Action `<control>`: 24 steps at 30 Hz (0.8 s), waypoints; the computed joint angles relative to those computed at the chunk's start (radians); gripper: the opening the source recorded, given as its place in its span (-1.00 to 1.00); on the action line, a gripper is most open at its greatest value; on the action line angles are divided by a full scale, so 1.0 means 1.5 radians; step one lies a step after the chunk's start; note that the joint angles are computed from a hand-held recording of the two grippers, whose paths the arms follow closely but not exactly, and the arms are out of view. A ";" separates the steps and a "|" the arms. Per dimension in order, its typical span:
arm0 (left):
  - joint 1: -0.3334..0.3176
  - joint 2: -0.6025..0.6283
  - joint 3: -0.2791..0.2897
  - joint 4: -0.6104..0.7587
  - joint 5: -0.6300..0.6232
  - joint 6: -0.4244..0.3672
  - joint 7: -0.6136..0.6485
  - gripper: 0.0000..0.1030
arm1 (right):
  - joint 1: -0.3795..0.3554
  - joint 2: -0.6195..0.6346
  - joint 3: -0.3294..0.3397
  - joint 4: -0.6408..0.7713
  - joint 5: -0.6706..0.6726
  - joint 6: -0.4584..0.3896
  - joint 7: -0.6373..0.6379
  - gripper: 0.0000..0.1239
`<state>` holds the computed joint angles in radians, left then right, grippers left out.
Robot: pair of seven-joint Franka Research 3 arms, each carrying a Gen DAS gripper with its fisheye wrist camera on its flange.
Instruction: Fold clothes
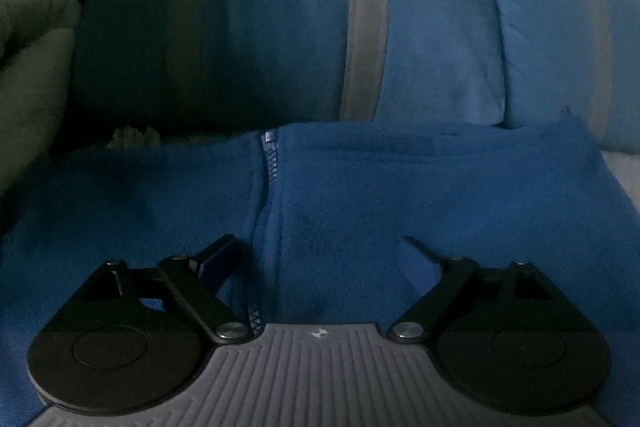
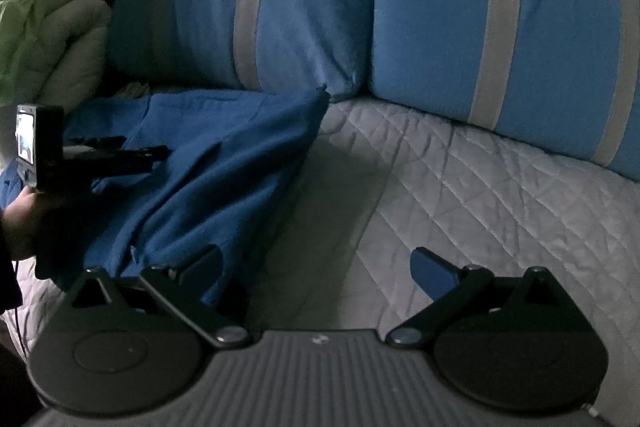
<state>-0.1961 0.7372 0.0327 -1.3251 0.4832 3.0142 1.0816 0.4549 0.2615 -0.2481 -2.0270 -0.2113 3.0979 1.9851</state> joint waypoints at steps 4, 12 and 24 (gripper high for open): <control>-0.024 0.000 0.032 0.002 0.014 0.006 -0.024 0.73 | 0.017 0.003 -0.021 0.006 -0.015 -0.006 0.023 0.66; -0.137 -0.057 0.180 -0.085 0.071 0.150 -0.147 0.73 | 0.049 0.011 -0.067 0.011 -0.099 -0.045 0.102 0.66; -0.095 -0.012 0.011 0.012 0.010 0.083 -0.043 0.73 | -0.065 0.030 0.040 -0.011 -0.085 -0.184 0.156 0.66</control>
